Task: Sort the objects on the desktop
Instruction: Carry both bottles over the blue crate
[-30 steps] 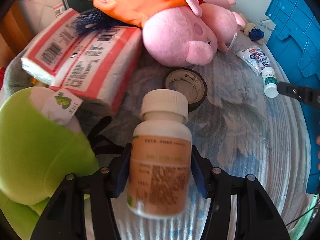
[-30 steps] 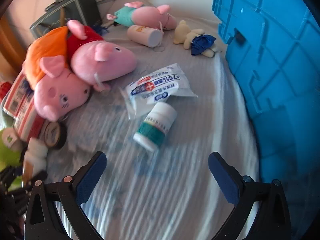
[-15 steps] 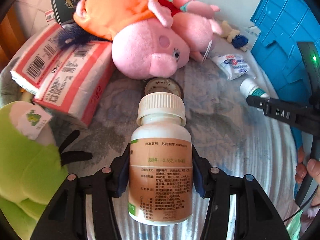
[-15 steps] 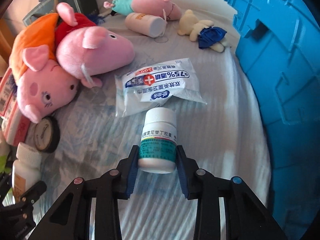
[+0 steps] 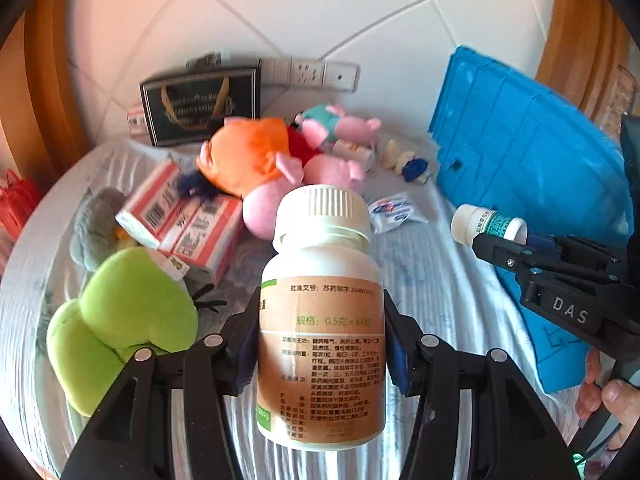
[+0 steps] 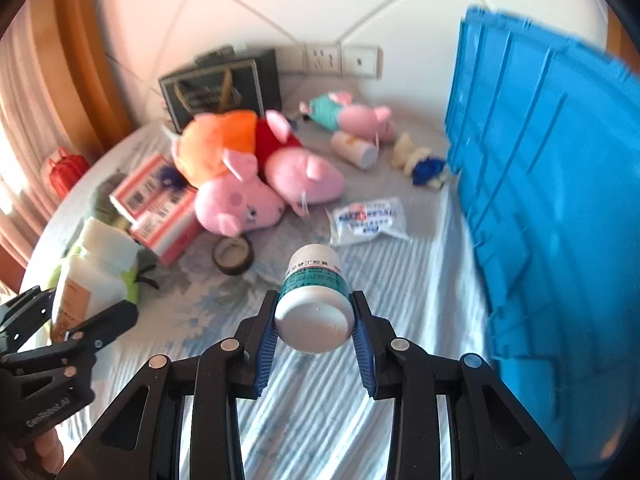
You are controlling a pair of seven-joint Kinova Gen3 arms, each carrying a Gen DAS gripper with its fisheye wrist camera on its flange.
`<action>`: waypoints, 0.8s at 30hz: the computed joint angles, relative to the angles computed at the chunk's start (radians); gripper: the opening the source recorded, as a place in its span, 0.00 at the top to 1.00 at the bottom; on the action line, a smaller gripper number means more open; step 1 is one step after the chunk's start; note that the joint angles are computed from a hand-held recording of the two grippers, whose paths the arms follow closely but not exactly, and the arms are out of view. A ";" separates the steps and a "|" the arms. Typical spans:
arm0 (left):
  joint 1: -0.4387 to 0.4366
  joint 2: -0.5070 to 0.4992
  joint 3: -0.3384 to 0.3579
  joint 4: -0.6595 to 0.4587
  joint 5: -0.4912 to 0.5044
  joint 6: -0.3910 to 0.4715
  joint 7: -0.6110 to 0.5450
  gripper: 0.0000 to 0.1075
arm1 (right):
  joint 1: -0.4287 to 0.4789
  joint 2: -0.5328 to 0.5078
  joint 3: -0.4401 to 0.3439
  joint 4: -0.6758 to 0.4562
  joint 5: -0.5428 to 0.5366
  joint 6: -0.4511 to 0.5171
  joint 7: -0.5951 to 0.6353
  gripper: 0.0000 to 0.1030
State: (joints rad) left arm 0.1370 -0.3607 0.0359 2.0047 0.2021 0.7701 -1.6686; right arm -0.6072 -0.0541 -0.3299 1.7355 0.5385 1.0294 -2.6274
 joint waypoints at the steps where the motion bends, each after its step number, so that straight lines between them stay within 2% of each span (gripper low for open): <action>1: 0.000 -0.022 0.009 -0.003 -0.003 0.005 0.008 0.52 | -0.016 -0.023 -0.024 -0.004 0.024 0.029 -0.031 0.67; 9: 0.031 -0.142 0.099 -0.052 -0.034 0.033 0.082 0.52 | -0.027 -0.150 -0.184 -0.045 0.176 0.204 -0.139 0.67; 17: 0.066 -0.149 0.240 -0.154 -0.050 0.012 0.182 0.52 | 0.067 -0.286 -0.316 -0.101 0.233 0.364 -0.091 0.67; 21: 0.063 -0.119 0.341 -0.228 -0.079 0.012 0.259 0.52 | 0.120 -0.380 -0.314 -0.116 0.223 0.410 -0.033 0.67; 24: 0.046 -0.098 0.431 -0.283 -0.118 0.009 0.331 0.52 | 0.156 -0.454 -0.285 -0.111 0.210 0.433 0.013 0.67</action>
